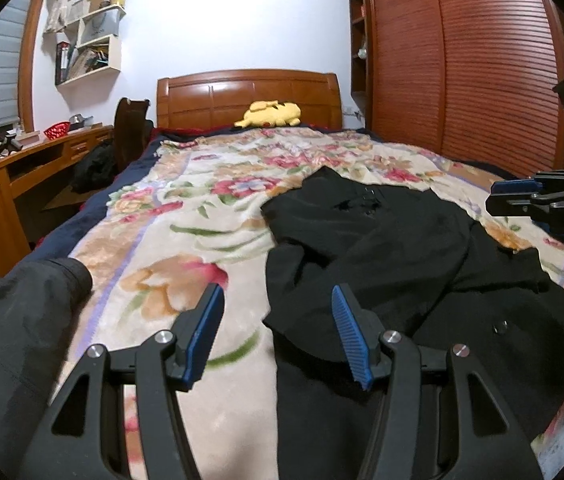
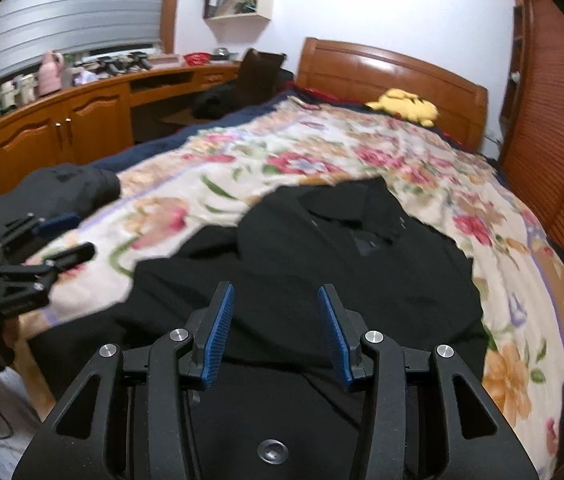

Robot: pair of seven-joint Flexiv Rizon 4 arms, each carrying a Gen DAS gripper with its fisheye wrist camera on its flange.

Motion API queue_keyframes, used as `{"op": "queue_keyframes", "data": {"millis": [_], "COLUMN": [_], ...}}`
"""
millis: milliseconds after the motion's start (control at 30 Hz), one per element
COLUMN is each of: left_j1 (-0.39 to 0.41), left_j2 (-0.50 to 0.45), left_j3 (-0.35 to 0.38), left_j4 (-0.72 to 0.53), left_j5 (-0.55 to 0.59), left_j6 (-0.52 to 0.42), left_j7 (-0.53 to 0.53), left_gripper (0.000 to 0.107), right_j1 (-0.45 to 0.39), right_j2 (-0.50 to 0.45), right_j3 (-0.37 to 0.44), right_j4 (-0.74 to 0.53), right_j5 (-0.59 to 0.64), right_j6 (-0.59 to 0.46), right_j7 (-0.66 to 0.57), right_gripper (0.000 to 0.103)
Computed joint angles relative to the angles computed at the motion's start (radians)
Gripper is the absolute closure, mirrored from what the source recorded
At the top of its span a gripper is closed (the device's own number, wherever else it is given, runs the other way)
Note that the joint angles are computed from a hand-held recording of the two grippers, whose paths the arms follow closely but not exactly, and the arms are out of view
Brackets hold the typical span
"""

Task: Fold large clothes
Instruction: 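Open the right tool and release the folded side onto the coat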

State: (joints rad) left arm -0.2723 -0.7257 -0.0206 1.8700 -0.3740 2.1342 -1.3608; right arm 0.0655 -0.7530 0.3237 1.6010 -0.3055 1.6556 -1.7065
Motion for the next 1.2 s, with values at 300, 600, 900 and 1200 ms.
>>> {"op": "queue_keyframes", "data": {"millis": [300,600,900,1200], "left_j1": [-0.005,-0.014,-0.044,-0.069], "left_j2": [0.016,0.044,0.082,0.094], "left_j3": [-0.022,-0.024,0.009,0.022], "left_j4": [0.056,0.130,0.217,0.267], "left_j5": [0.027,0.031,0.039,0.021], "left_j6": [-0.005,-0.054,-0.055,-0.052], "left_j7": [-0.021,-0.074,-0.102,-0.106], "left_gripper": [0.052,0.052,0.052,0.052], "right_j1": [-0.035,-0.092,-0.168,-0.212], "right_j2": [-0.001,0.019,0.052,0.084], "right_j3": [-0.079,-0.125,-0.116,-0.118], "right_j4": [0.073,0.168,0.266,0.340], "right_j5": [0.036,0.036,0.020,0.022], "right_j6": [0.017,0.024,0.068,0.091], "right_j7": [0.059,0.056,0.042,0.064], "right_gripper": [0.059,0.059,0.059,0.059]}}
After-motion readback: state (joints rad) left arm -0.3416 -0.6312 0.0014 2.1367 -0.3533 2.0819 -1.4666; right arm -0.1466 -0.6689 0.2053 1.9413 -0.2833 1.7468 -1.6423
